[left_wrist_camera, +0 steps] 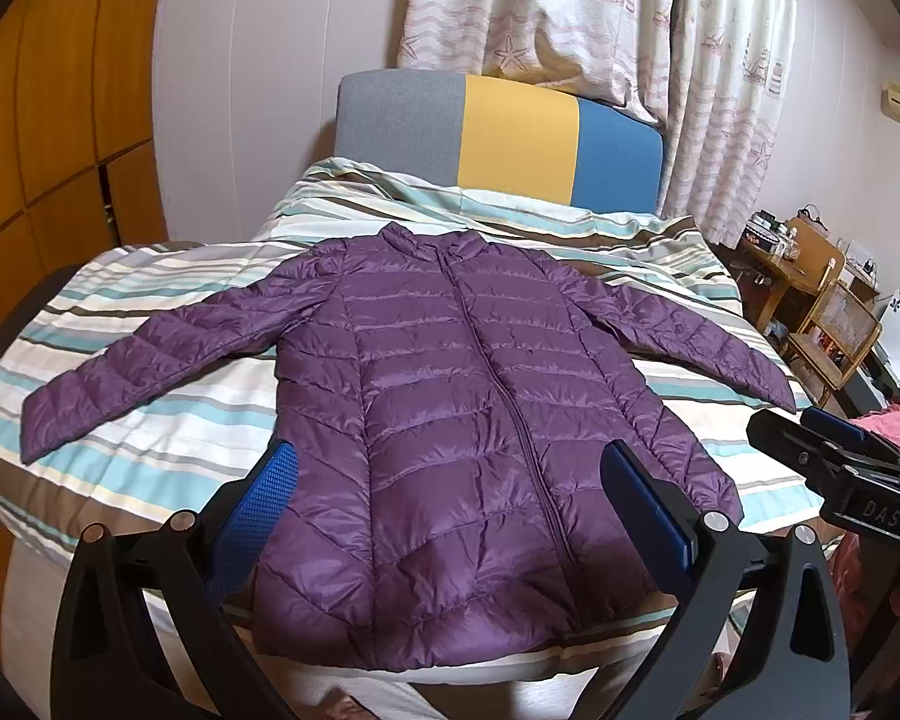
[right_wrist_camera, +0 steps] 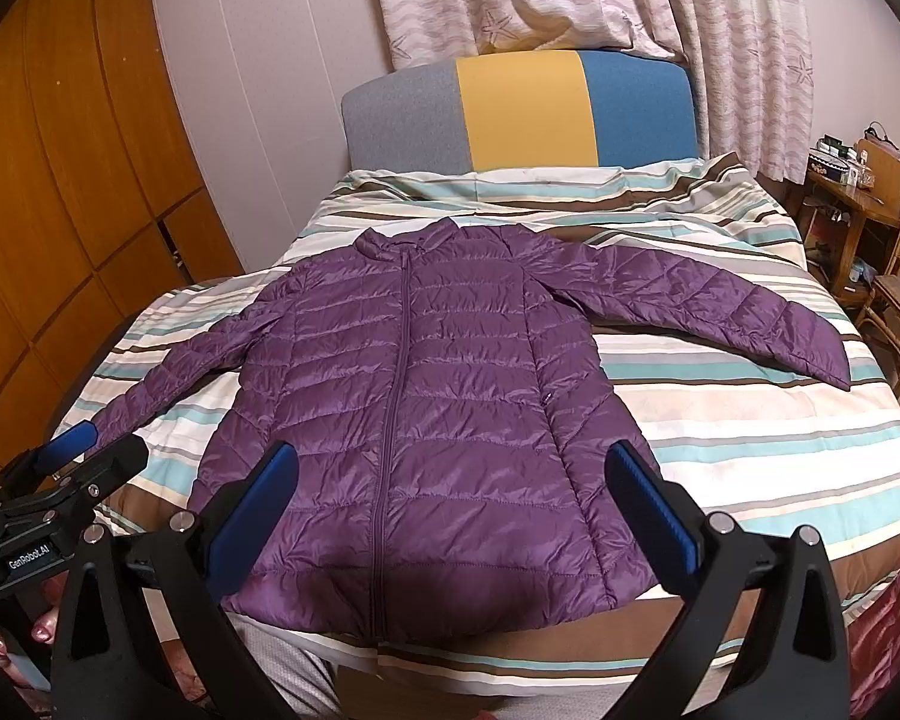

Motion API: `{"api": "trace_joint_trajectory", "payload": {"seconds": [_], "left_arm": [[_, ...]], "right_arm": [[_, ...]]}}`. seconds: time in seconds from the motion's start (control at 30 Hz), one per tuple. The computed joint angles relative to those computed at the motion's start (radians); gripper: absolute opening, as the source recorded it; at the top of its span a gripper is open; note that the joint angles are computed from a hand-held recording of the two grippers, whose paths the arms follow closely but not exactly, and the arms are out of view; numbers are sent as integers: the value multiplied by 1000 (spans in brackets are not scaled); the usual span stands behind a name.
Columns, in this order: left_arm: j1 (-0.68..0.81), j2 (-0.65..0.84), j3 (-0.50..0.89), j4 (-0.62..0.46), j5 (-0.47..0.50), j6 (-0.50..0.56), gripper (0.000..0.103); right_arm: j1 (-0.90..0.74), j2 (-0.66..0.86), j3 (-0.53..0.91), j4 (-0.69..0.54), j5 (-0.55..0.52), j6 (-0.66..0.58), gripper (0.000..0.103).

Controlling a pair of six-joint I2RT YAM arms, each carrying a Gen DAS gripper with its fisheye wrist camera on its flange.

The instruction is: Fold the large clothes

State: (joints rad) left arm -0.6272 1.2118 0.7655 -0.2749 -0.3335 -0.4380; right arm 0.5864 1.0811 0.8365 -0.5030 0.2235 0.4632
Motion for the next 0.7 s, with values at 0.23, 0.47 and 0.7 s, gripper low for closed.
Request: {"api": "trace_joint_trajectory", "payload": {"seconds": [0.23, 0.47, 0.7], "left_arm": [[-5, 9, 15, -11, -5, -3, 100], [6, 8, 17, -12, 4, 3, 100], [8, 7, 18, -14, 7, 3, 100]], "right_arm": [[3, 2, 2, -3, 3, 3, 101], [9, 7, 0, -1, 10, 11, 101], [9, 6, -1, -2, 11, 13, 101]]}}
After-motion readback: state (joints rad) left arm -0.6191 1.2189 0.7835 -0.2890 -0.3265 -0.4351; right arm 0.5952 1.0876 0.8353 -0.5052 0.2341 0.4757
